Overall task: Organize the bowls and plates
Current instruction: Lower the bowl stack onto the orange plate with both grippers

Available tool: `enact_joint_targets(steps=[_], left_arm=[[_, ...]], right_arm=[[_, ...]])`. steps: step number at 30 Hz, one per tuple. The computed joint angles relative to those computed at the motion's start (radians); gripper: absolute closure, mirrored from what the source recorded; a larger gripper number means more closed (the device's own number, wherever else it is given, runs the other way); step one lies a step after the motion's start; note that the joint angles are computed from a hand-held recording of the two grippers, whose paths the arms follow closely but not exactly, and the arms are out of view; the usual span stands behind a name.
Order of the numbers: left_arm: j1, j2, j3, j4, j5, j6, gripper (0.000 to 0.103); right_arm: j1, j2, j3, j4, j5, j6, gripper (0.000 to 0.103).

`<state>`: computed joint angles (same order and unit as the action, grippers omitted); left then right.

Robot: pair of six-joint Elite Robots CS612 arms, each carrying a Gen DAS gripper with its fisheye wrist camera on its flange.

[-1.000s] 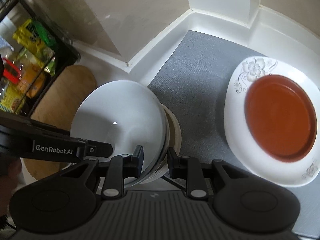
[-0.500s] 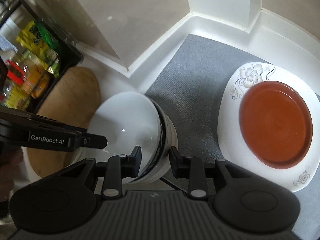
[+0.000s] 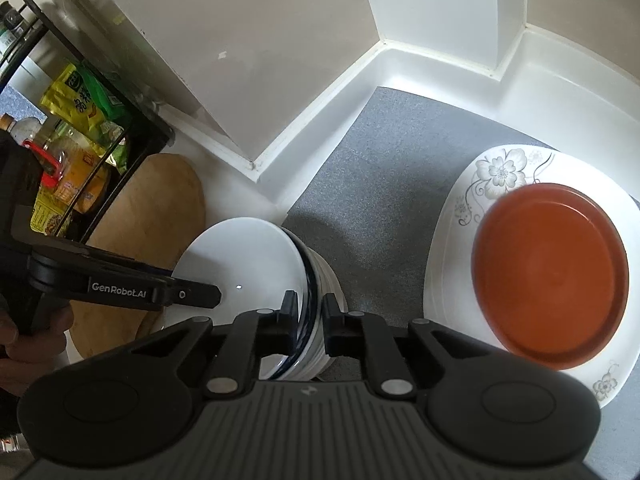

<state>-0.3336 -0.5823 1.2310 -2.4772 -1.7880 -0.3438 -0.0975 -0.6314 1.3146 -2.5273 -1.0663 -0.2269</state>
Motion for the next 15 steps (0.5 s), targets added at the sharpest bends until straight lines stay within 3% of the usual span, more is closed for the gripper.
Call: enact_joint_targets(steps=[2, 5, 6, 8, 13, 15], left_arm=[[0.004, 0.002, -0.002, 0.005, -0.012, -0.009, 0.067], [0.011, 0.008, -0.005, 0.010, -0.029, -0.022, 0.055], [0.013, 0.013, -0.010, 0.019, -0.039, -0.022, 0.053], [0.020, 0.033, -0.030, 0.035, -0.083, -0.035, 0.046], [0.038, 0.064, -0.039, -0.005, -0.216, -0.095, 0.041], [0.041, 0.072, -0.037, -0.035, -0.252, -0.112, 0.040]], right_arm=[[-0.005, 0.000, 0.008, -0.015, 0.021, 0.040, 0.086], [-0.021, 0.001, 0.037, -0.066, 0.057, 0.130, 0.048], [-0.028, 0.006, 0.042, -0.069, 0.078, 0.165, 0.045], [-0.041, 0.021, 0.040, -0.047, 0.126, 0.228, 0.045], [-0.061, 0.066, 0.037, -0.024, 0.265, 0.350, 0.044], [-0.059, 0.076, 0.037, -0.034, 0.279, 0.364, 0.041]])
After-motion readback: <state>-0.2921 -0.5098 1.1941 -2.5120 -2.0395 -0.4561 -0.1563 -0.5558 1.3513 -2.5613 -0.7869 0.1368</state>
